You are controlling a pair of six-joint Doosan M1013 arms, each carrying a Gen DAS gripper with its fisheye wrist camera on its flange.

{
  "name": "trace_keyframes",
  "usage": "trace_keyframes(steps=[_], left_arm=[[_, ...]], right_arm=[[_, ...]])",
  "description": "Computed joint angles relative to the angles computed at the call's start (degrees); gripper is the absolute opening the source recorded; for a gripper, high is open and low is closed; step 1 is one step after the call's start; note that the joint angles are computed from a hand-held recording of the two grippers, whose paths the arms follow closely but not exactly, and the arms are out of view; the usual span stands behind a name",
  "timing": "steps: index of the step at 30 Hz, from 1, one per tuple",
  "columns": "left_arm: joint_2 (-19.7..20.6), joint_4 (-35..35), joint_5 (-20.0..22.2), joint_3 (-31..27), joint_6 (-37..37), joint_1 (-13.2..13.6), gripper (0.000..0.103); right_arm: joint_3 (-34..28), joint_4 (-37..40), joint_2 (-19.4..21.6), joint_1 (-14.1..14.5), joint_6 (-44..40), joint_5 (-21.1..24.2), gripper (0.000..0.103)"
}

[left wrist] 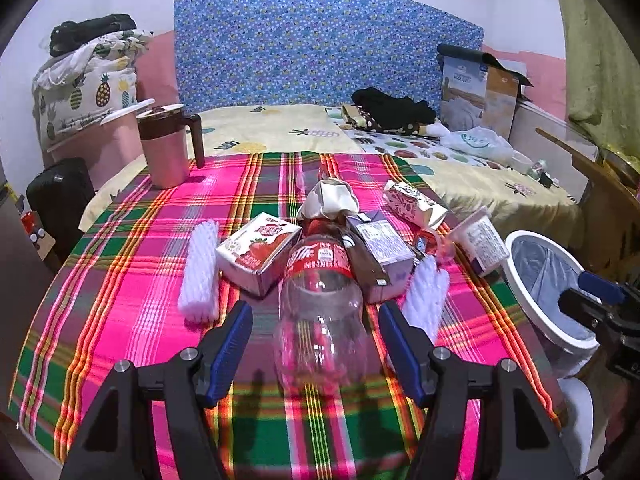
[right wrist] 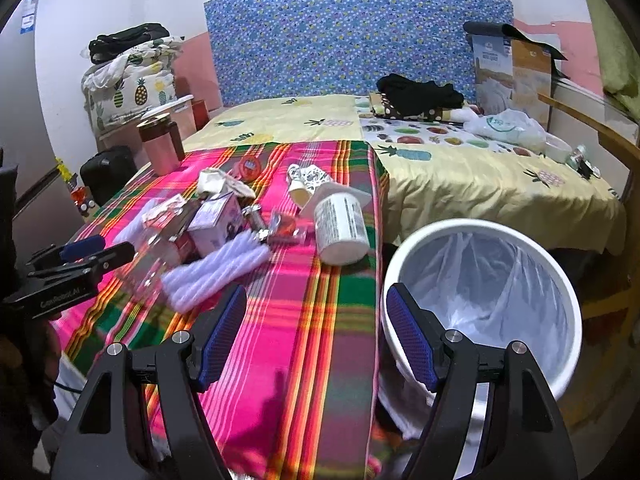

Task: Collect trash
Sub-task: 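Grasp the clear bottle with the left tool while the right tool grasps the white yogurt cup, then carry bottle and yogurt cup over the white bin and release both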

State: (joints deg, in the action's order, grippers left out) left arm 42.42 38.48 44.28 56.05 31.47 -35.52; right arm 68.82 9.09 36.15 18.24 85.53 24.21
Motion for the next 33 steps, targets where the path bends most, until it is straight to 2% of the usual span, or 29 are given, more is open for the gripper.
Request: trace_keyframes(steps=[11,14,21,22,24,25,33], left_arm=[[3.5,-7.9,2.3,-5.4,6.8,1.7,0.066],[3.6,-9.8,1.6,-5.1,7.2,2.2,0.066],[4.8,-12.0,3.1,-6.6,8.7,2.5,0.066],[4.9,-12.2,3.2,-6.7,8.8,2.6,0.066],[4.9,-11.9,3.1,-6.7,8.7,2.6,0.066],[4.9,-11.7,2.9,-6.6,8.5,2.6,0.066],[3.5,-8.5,0.9,-4.0,5.0,2.2,0.064]], right_arm=[[-8.7,-0.1,5.5,-0.8,1.2,6.3,0.074],[-10.7,0.2,6.8,-1.0,1.0,8.4,0.074],[-13.9,1.5,8.8,-1.4,1.4,12.2,0.073],[-14.1,1.4,8.9,-1.4,1.9,12.6,0.071],[-14.4,2.0,9.1,-1.5,2.0,13.3,0.058],[-14.3,2.6,9.0,-1.5,1.7,13.6,0.055],[-13.7,3.0,8.2,-1.5,1.1,13.0,0.053]])
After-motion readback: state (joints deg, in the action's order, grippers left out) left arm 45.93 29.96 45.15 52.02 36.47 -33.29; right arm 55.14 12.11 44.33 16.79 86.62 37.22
